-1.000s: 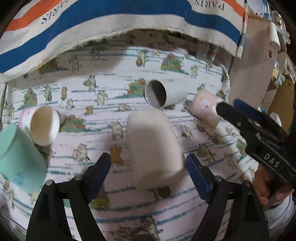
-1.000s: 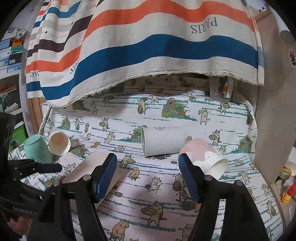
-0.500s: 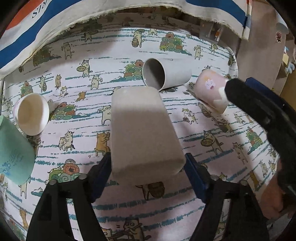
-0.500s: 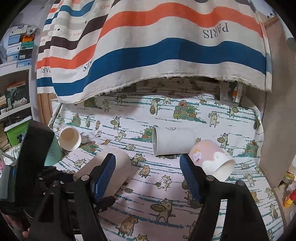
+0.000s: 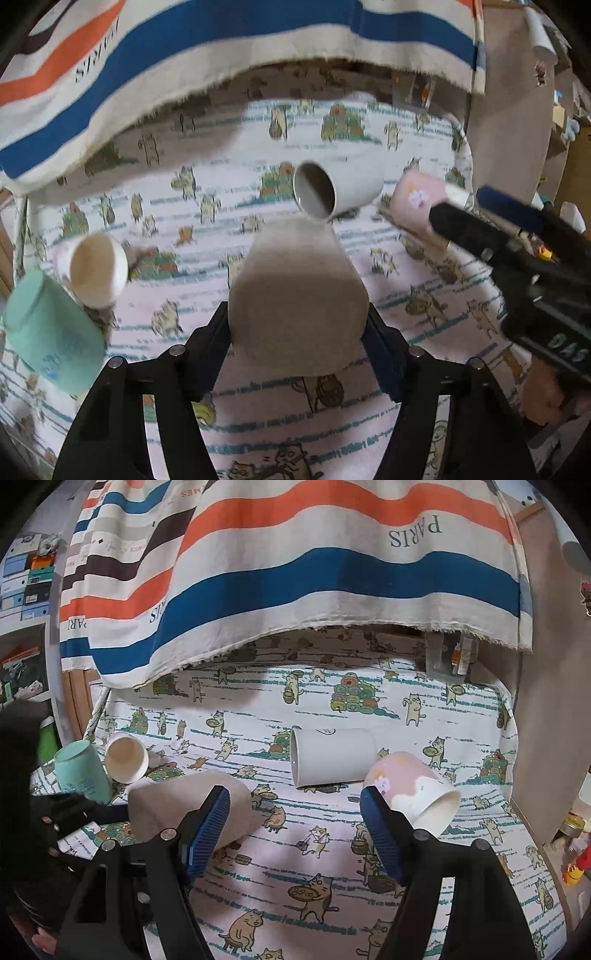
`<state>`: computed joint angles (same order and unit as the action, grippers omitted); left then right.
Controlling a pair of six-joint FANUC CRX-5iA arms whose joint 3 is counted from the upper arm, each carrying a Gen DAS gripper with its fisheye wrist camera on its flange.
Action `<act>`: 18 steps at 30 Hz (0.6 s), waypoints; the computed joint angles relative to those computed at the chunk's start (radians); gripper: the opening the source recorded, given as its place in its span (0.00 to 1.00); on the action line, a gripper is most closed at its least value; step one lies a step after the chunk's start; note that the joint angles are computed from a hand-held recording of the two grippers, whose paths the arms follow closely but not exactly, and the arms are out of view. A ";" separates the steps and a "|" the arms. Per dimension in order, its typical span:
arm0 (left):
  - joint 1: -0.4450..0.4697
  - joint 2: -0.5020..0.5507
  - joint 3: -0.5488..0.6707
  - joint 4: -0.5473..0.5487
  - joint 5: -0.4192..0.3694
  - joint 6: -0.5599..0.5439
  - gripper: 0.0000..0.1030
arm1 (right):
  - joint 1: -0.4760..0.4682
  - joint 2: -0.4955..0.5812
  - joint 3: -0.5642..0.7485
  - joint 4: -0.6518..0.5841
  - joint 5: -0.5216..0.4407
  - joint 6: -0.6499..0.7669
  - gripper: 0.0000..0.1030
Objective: Flip cup upside down
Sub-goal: 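Lift and rotate the beige cup with the left tool, setting it down base up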
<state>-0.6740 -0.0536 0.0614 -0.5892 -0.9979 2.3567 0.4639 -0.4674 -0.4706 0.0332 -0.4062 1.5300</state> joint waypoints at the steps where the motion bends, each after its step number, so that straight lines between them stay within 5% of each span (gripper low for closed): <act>1: -0.002 -0.006 0.001 -0.011 0.005 0.000 0.64 | -0.001 0.003 0.002 0.001 -0.002 -0.003 0.72; 6: -0.028 -0.011 0.028 -0.093 -0.008 0.009 0.64 | 0.002 0.012 -0.012 0.065 0.006 -0.079 0.72; 18: 0.022 -0.022 0.064 -0.065 0.041 -0.043 0.64 | 0.006 0.035 -0.025 0.146 0.001 -0.163 0.72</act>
<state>-0.6522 -0.0756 0.1256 -0.6541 -0.9566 2.3133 0.4704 -0.4323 -0.4953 0.1796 -0.4057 1.3669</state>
